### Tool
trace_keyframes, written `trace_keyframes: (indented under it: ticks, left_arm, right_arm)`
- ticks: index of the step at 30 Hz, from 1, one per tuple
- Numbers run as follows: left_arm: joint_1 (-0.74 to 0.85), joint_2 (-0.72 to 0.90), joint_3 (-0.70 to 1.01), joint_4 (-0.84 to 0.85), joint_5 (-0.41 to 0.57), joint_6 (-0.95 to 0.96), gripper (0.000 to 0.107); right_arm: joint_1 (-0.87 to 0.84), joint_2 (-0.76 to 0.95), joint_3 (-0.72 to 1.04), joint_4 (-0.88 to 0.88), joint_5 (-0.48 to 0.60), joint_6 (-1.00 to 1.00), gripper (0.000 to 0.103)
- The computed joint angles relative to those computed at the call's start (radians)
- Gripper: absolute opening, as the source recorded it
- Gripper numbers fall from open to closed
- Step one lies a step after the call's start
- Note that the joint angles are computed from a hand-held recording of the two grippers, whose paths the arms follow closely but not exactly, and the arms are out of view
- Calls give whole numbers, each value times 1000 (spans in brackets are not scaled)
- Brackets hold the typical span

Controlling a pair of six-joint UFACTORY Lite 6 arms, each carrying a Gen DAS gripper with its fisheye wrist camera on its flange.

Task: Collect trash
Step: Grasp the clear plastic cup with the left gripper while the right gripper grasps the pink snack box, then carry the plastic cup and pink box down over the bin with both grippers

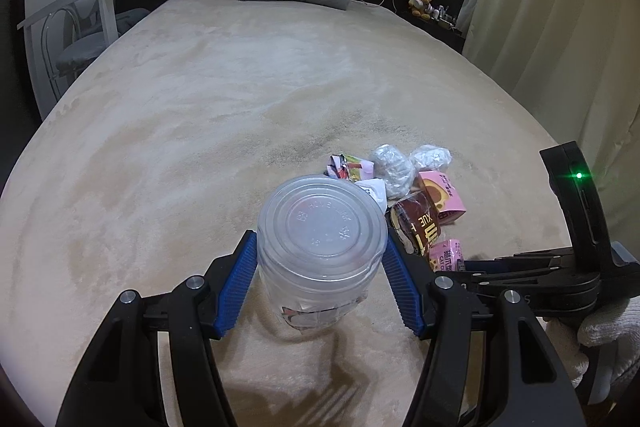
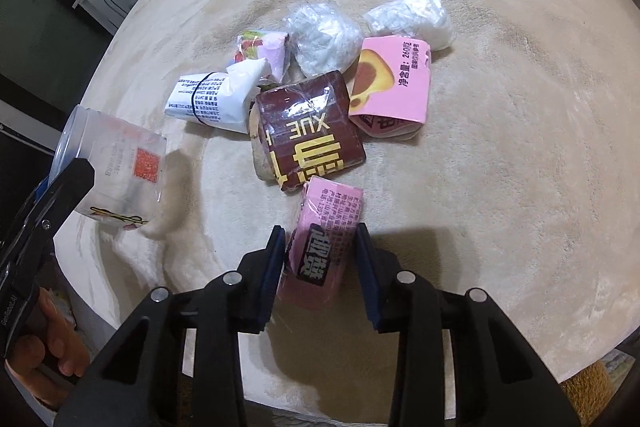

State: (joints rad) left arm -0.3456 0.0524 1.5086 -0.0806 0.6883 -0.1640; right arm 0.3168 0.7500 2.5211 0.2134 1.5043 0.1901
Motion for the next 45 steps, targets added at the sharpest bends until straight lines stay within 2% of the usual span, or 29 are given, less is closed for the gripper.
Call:
trace_keyframes:
  ticks: [8,22,28,34,41,45]
  left_arm:
    - [-11,-26,-19,3,-6,-5,61]
    - [-85,-161,-125,27,-14,-137,61]
    - [-236,-234,-118,192,26,-349,61]
    - [-461,-310,-100,425,136,-638,61]
    - [-834,-265,43,713,373,-950,61]
    - [-1040,-188,153,838,513,-1072,61]
  right_arm:
    - [14,-39,55,-28,53,1,35]
    - [9,-393,-259,-37,29,-25,35]
    - [-8,-541,-335,-36,67,-42,35]
    - [-42,-684,-374,-16,133,-70,35]
    - [-143,-839,-376,42,245,-139,35]
    - [-305,-901,-336,141,339,-228,35]
